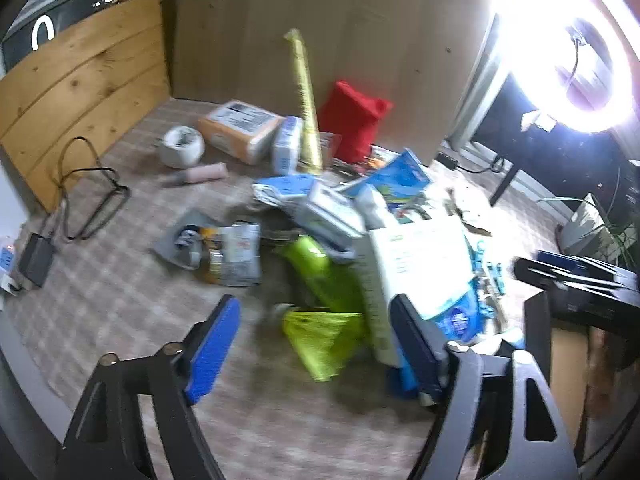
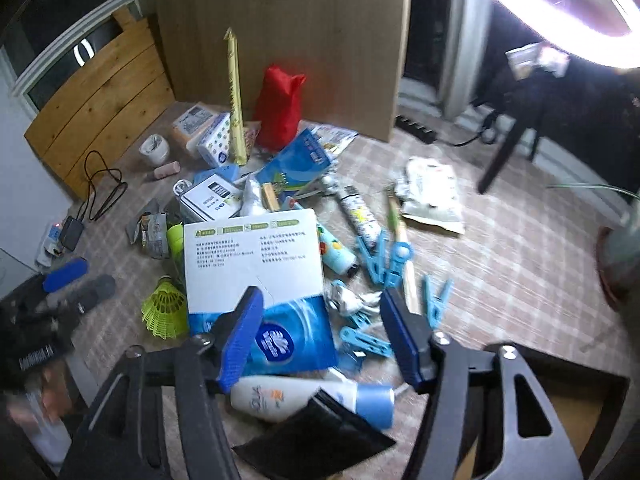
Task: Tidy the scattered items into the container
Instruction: 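Grasp the white printed box with both grippers and lift it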
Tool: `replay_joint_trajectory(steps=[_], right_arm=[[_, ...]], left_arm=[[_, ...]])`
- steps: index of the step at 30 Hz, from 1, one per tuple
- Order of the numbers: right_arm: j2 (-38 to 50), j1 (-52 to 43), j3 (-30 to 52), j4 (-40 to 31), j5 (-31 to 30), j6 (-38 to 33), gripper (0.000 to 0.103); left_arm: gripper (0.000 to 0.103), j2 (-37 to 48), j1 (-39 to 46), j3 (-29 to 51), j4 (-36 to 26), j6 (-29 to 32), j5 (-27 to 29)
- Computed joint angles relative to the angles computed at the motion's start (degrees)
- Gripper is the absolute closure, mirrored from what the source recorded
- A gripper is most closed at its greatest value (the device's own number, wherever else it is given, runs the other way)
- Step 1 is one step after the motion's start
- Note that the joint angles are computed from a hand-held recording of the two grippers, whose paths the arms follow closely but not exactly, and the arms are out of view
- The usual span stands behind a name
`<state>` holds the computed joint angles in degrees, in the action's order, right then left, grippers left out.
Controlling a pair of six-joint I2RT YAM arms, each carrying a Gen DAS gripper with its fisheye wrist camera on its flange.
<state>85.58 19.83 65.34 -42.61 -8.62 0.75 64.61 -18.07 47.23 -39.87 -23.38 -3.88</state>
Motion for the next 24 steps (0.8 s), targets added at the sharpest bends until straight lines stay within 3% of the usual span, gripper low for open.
replay_joint_trajectory(steps=[2,7,15,18,24], right_arm=[[4.12,-0.44,2.58,-0.46,-1.93,0.08,0.056],[11.84,-0.98,8.45,-2.12,-6.07,0.45,0.062],[19.89,-1.00,13.90,-4.08,-8.38,-1.46,0.062],[21.29,-1.28,14.03,-4.00,-9.97,-2.11,0.062],[22.10,-1.63,14.81,-4.42,-10.33,-1.49,0.062]], left_arm=[[0.040,3.56,-1.91,1.17,1.29,-1.65,0.75],[0.051,11.68,-4.50,4.33,3.16,-1.66,1.88],[0.062,20.05,-4.46,6.94,6.34,-0.23,5.83],[0.063,22.49,-4.05,7.58,7.42,1.09,8.65],[0.063,24.36,-3.57,9.46,7.06,2.71,9.17]])
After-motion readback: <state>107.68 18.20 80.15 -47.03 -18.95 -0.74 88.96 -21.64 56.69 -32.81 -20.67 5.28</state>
